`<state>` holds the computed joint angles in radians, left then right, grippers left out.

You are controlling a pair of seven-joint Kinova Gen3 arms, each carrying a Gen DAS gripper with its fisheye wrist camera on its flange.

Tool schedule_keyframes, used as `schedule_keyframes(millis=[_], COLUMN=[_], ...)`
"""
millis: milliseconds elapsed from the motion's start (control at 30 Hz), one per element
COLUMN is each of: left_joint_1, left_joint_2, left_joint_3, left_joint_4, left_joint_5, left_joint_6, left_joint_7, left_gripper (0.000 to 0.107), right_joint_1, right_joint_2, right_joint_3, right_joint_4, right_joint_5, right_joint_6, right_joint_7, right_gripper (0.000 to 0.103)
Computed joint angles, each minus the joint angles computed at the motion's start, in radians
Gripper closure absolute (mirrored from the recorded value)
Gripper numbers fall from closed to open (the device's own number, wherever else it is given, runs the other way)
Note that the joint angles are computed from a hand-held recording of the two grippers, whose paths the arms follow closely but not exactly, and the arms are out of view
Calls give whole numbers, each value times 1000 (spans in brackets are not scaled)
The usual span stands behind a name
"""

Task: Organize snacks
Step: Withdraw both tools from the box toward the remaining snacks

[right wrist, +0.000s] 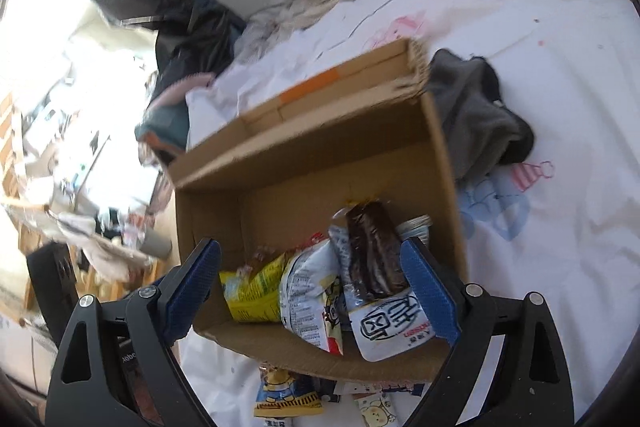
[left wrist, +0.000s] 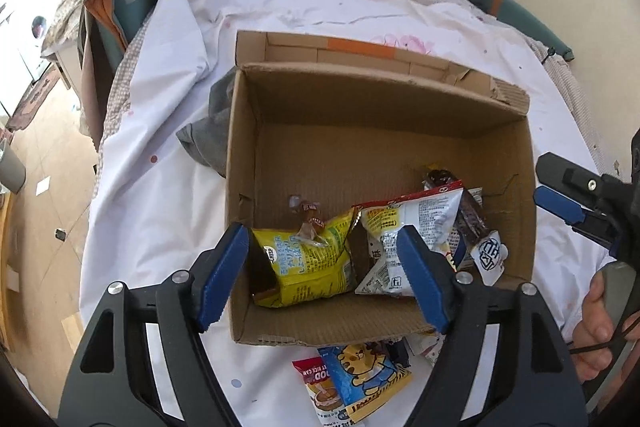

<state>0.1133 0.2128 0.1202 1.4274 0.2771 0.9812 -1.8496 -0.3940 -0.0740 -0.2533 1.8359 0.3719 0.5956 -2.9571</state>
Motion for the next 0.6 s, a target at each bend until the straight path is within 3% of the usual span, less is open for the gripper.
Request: schedule_keyframes(millis=[200,367,600], left_joint_1=[-28,-41,-55], left_joint_2=[-33,-83,-124], left_joint_3=[-7,-22,-40], left_joint_4=[20,73,119], left_joint_5=[44,57,59], left_joint_6=[8,-18,-10], left_joint_7=[-23,-31,-30], left_gripper=[31,18,18], right_joint_1=[25,43,38], right_joint_2=[-55,-79,-108], right_joint_3=[-24,-74,-125], right_joint_4=[42,40,57], right_joint_5=[0,49,48], right_joint_6=[-1,43,84], right_joint_7=[-81,-138,-199], right_gripper=[9,9,9])
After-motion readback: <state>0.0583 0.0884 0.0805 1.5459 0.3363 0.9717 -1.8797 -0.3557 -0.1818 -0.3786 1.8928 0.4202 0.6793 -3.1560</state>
